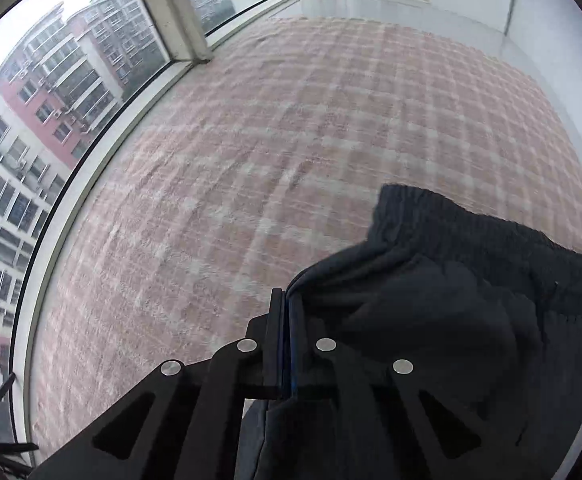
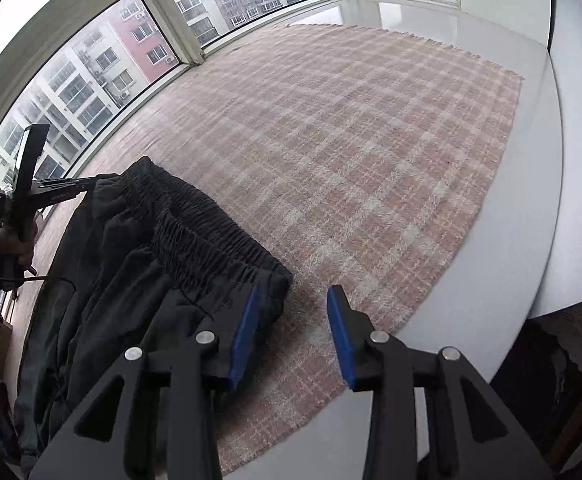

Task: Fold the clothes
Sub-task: 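Lower the trousers onto the blanket and open both grippers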

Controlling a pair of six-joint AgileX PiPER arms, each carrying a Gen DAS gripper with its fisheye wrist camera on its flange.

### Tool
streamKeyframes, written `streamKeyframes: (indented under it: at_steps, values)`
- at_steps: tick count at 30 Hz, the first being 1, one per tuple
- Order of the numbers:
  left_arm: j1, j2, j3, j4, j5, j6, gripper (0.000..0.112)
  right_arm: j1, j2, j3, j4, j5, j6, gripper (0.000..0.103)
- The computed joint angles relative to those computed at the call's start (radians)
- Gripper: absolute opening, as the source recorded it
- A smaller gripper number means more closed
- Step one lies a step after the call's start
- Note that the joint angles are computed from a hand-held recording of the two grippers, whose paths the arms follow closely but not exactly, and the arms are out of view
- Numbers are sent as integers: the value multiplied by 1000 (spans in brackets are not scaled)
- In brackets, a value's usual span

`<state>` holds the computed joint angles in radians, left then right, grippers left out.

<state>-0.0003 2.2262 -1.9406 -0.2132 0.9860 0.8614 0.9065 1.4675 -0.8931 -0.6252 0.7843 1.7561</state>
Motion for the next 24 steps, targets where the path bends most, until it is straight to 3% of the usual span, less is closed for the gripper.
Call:
streamKeyframes:
  at_steps: [2, 7, 9, 10, 11, 12, 14, 16, 18, 21, 24]
  values:
    - [-3, 66, -99, 51, 30, -72, 1, -12, 20, -10, 15, -21, -31, 41]
    - [-10, 55, -71, 23, -2, -58, 7, -51, 72, -30, 77, -116, -126, 43]
    - [-8, 65, -93, -16, 39, -38, 8, -58, 120, -79, 95, -90, -179, 43]
    - [-7, 72, -106, -35, 62, -30, 15, -60, 143, -102, 97, -73, -193, 43]
    - [-5, 70, -106, -62, 77, -13, 20, -66, 159, -116, 104, -73, -204, 36]
    - [-7, 61, -88, -83, 72, 6, 32, -74, 164, -117, 109, -93, -205, 28]
    - [-31, 37, -27, -75, 2, 16, 35, -71, 159, -121, 87, -90, -157, 15]
    - [-53, 37, -10, -31, -38, -25, 35, -71, 148, -129, 90, -53, -124, 14]
    - [-51, 31, -19, -14, -29, -63, 35, -75, 141, -143, 111, -9, -110, 15]
    - [25, -79, 40, -115, 1, 18, 35, -72, 117, -176, 155, 16, -173, 19]
    - [187, -252, 116, -261, 115, 210, 35, -4, 35, -188, 66, 34, -107, 19]
